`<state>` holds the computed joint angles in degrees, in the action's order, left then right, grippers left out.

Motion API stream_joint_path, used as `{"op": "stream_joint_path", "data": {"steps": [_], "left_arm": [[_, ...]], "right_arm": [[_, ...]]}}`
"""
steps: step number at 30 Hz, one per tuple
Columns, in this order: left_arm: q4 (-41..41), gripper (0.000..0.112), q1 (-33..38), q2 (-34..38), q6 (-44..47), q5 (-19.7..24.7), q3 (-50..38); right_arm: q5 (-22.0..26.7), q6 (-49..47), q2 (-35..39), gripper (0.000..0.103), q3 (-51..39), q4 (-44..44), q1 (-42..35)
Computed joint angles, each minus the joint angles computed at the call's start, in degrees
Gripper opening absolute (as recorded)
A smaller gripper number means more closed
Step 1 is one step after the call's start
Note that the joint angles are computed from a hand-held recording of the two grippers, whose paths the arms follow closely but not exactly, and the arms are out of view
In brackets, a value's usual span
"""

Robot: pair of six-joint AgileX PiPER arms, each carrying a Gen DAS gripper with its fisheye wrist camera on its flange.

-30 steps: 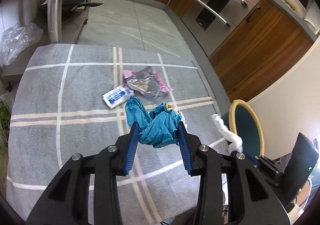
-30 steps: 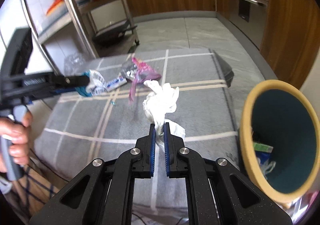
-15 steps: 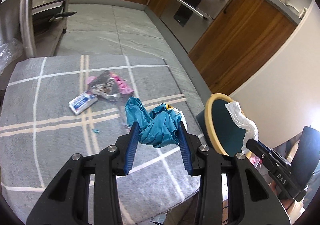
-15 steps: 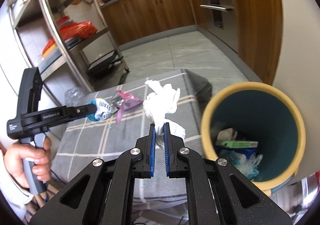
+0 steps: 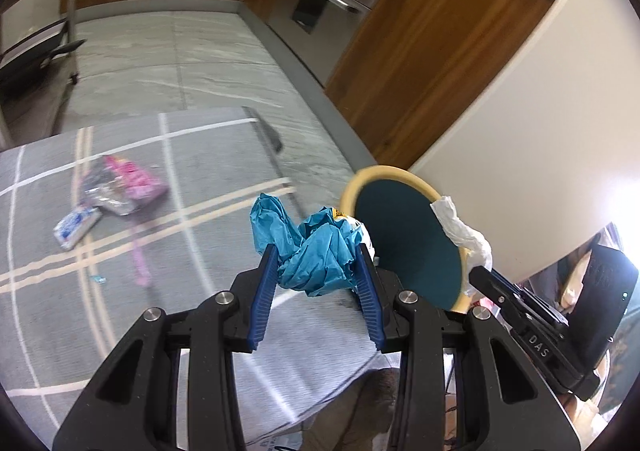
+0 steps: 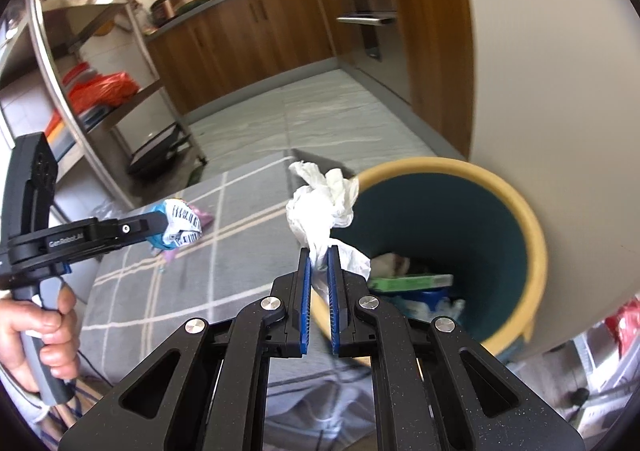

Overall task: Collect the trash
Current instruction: 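Carry the blue glove and white tissue with both tools over the bin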

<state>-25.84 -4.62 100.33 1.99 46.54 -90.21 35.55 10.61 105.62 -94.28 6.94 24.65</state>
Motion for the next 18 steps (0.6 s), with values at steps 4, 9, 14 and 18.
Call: {"op": "stream_joint_path", "data": {"steps": [4, 9, 14, 18], "left_arm": [[0.8, 0.038, -3.9, 3.7, -1.9, 0.9, -5.1], [2.4, 0.038, -8.6, 8.6, -4.0, 2.1, -12.2], [4.4, 0.038, -12.2, 16.0, -7.1, 5.2, -22.7], [5.6, 0.038, -13.9, 22.0, -9.4, 8.7, -31.6]], "right_arm": [[-1.1, 0.8, -1.6, 0.009, 2.8, -0.2, -2.4], [-1.4, 1.8, -2.4, 0.009, 4.6, -0.5, -4.8], [-0.7, 2.8, -2.0, 0.009, 5.2, -1.4, -6.2], [0.4, 3.1, -0.6, 0.009, 4.7, -1.6, -7.2]]}}
